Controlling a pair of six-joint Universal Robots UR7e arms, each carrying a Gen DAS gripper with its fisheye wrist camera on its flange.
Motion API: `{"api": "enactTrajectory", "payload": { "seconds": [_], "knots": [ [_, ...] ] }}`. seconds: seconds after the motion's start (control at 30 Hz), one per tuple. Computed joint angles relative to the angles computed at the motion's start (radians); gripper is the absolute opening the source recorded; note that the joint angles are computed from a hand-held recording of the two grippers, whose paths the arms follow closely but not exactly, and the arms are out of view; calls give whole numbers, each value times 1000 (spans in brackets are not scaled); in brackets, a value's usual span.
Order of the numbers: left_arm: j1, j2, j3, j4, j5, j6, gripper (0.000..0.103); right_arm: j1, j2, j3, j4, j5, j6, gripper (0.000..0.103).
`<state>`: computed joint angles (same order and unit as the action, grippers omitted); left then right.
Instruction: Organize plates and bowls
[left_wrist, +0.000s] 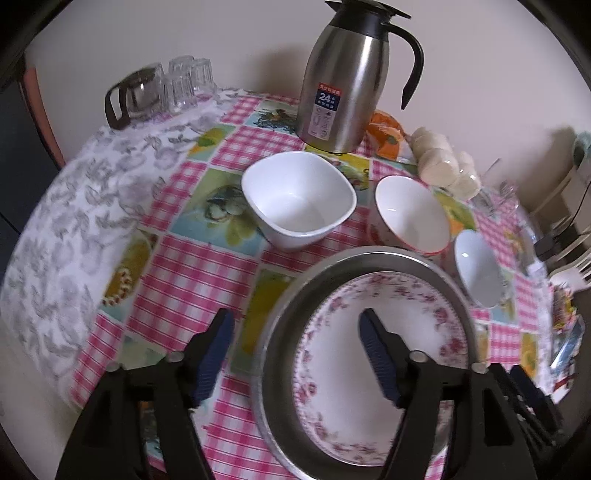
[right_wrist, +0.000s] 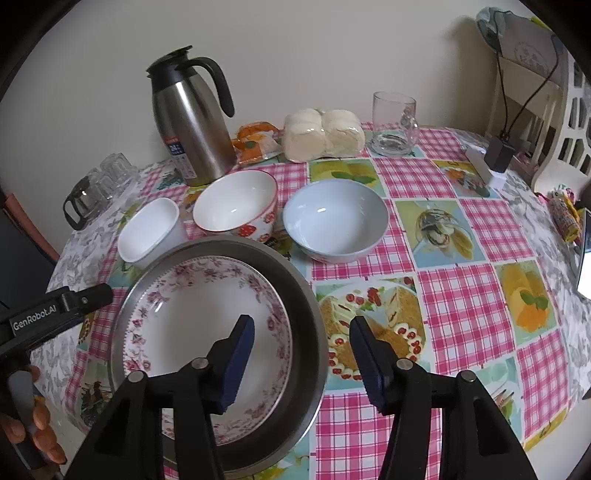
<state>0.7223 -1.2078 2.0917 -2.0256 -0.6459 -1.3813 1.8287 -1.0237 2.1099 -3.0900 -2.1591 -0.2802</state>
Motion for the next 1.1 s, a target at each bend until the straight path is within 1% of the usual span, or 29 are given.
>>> {"api": "enactTrajectory", "payload": {
  "seconds": [0.03,0.07,0.17,0.23,0.27,0.33,0.4,0.5,0.6,0.7,0.83,0.93,0.97,1.1],
  "knots": [
    [-1,1,-2,7,5,-1,85,-2,0,-1,2,1,0,65],
    [-2,2,-3,8,9,6,86,-4,1,2,-3,0,-3,66],
    [1,7,-8,3,12,17,86,-5,3,4,-9,-13,-10,75],
    [3,11,-12,5,13,6,89,-3,5,0,2,-31,-11,82],
    [4,12,-11,1,13,-2,89,0,4,-2,6,-41,-15,83],
    [6,15,-9,-14,14,-20,89,0,-2,0,-2,-30,-40,93],
    [6,21,-15,5,18,-39,89,1,-7,-2,-6,-22,-61,102],
    [5,38,-40,102,32,-103,91,2,-8,-8,-28,-16,-80,103],
    [5,49,-56,168,44,-176,99,-3,-4,-19,-34,2,-78,103],
    [0,67,-77,234,66,-247,99,-14,11,-42,-2,4,-76,103],
    [2,110,-135,360,87,-326,99,-31,19,-74,36,47,-86,103],
    [8,127,-159,385,90,-363,99,-44,22,-86,26,82,-108,103],
    [10,131,-164,388,91,-373,99,-51,22,-80,10,98,-129,103],
    [15,145,-196,466,81,-488,99,-79,22,-70,22,141,-164,103]
  ]
}}
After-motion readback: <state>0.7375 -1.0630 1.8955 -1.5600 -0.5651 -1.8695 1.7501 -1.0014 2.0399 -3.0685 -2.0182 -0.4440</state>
